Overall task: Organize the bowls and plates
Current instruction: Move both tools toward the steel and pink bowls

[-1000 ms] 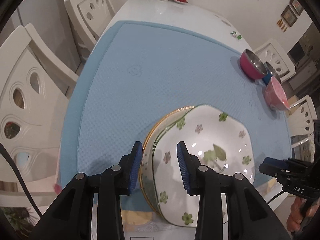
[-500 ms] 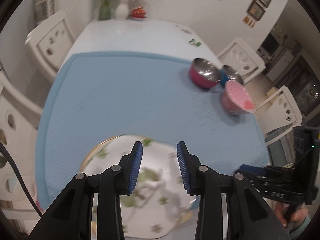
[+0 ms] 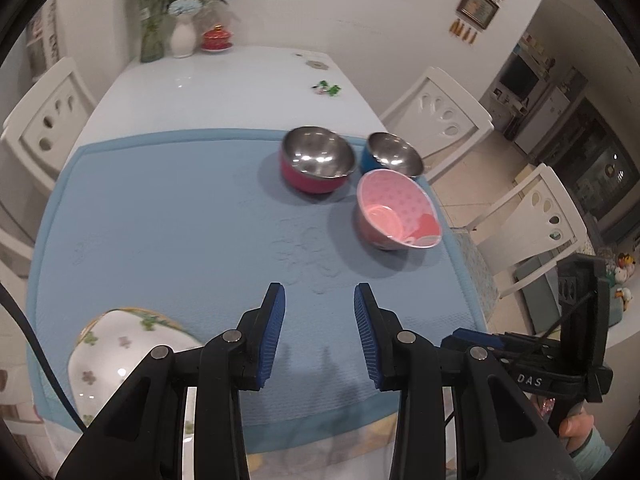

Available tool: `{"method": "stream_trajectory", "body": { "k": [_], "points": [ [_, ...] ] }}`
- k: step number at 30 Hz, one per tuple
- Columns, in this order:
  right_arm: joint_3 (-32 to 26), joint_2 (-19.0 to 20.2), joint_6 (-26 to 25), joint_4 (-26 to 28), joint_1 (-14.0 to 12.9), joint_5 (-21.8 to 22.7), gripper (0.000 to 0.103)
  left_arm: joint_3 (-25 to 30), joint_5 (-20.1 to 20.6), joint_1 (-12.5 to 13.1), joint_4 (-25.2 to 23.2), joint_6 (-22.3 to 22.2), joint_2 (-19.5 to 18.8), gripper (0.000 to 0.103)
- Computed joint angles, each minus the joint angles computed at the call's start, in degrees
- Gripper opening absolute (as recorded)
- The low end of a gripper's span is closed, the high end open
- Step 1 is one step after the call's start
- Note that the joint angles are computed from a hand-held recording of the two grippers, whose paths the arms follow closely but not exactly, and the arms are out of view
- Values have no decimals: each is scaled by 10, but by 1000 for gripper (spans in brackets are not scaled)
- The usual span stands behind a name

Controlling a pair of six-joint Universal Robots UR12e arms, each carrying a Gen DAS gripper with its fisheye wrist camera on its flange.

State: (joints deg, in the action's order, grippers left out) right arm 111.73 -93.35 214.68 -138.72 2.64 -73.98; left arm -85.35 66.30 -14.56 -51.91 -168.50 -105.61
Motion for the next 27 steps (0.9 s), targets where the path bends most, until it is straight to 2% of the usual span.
{"method": "stream_trajectory", "body": {
  "k": [5, 9, 13, 21, 27],
  "points": [
    [20, -13, -12, 5, -31, 43, 38, 2, 24, -20, -4, -9, -2, 33],
    [25, -18, -30, 12, -43, 52, 39, -2, 29, -28, 3, -23, -1, 33],
    [31, -23, -39, 10, -57, 65, 47, -3, 29, -31, 0, -39, -3, 33],
    [24, -16, -64, 16, -69, 76, 48, -3, 34, -36, 7, -58, -7, 33],
    [20, -6, -75, 20, -82, 92, 48, 17, 29, -37, -13, -76, -25, 33]
  ]
}}
